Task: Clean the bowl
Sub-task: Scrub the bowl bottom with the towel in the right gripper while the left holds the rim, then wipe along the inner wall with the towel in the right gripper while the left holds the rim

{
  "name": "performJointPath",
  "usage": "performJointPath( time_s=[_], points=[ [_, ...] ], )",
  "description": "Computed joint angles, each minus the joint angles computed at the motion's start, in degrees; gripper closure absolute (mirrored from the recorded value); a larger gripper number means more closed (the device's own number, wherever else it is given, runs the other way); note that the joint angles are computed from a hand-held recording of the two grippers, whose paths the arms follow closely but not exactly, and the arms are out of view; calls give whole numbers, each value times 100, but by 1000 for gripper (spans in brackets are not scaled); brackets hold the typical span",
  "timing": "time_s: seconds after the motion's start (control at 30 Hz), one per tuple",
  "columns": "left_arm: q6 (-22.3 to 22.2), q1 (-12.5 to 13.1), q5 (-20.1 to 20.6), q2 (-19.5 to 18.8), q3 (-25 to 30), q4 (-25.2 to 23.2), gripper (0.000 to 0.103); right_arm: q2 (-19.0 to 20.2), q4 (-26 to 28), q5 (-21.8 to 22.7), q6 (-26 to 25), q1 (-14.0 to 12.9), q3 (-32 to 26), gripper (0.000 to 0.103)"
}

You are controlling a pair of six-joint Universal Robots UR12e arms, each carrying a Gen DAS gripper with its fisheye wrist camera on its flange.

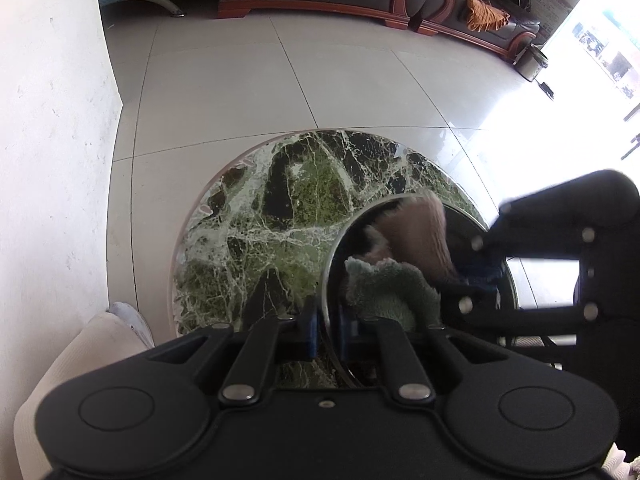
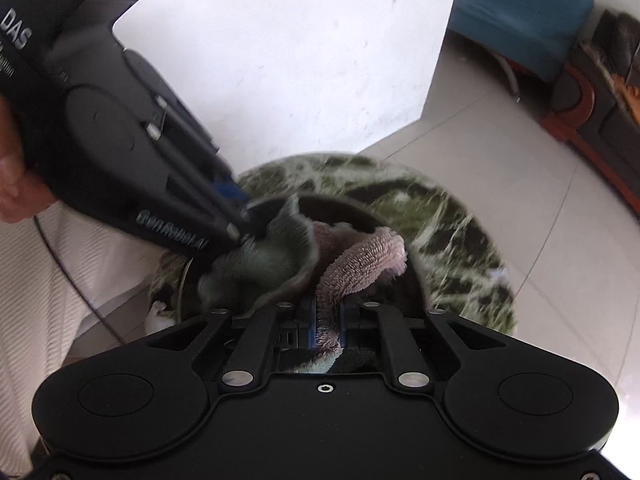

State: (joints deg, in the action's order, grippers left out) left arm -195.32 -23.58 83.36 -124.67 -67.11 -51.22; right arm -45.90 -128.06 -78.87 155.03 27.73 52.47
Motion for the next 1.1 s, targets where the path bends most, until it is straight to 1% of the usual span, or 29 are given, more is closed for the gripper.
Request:
performJointPath(
  time_s=[0.1, 0.27, 0.37, 0.47, 0.53, 0.67, 0.8, 0.93, 1.03, 1.1],
  points=[
    [-15, -21, 59, -21, 32, -11, 94, 39, -65, -167, 55, -5, -56, 93],
    [-46, -41, 132, -19, 20, 17, 94, -108, -11, -300, -23, 8, 209, 93],
    [-43, -50, 137, -39, 51, 0, 94, -204, 30, -188, 57, 16, 363, 93],
    [-19, -63, 163, -55, 78, -26, 94, -229, 3, -29, -9, 20, 383, 93],
    [-37, -68, 173, -58, 84, -34, 94, -193, -138, -127, -71, 34, 336, 93],
    [-75, -88, 234, -65, 98, -36, 94, -94, -365, -373, 21, 20, 198, 93],
    [-113, -97, 261, -63, 91, -20, 94, -164, -316, -420, 65, 5, 339, 93],
    [-123, -106, 248, -73, 125, -78, 94, -304, -232, -294, 200, 4, 572, 93],
    [-132, -121, 278, -87, 168, -142, 94, -327, -126, -48, 310, -5, 565, 93],
    [-180, -129, 298, -103, 215, -211, 94, -291, -221, -53, 266, 8, 510, 93]
  ],
)
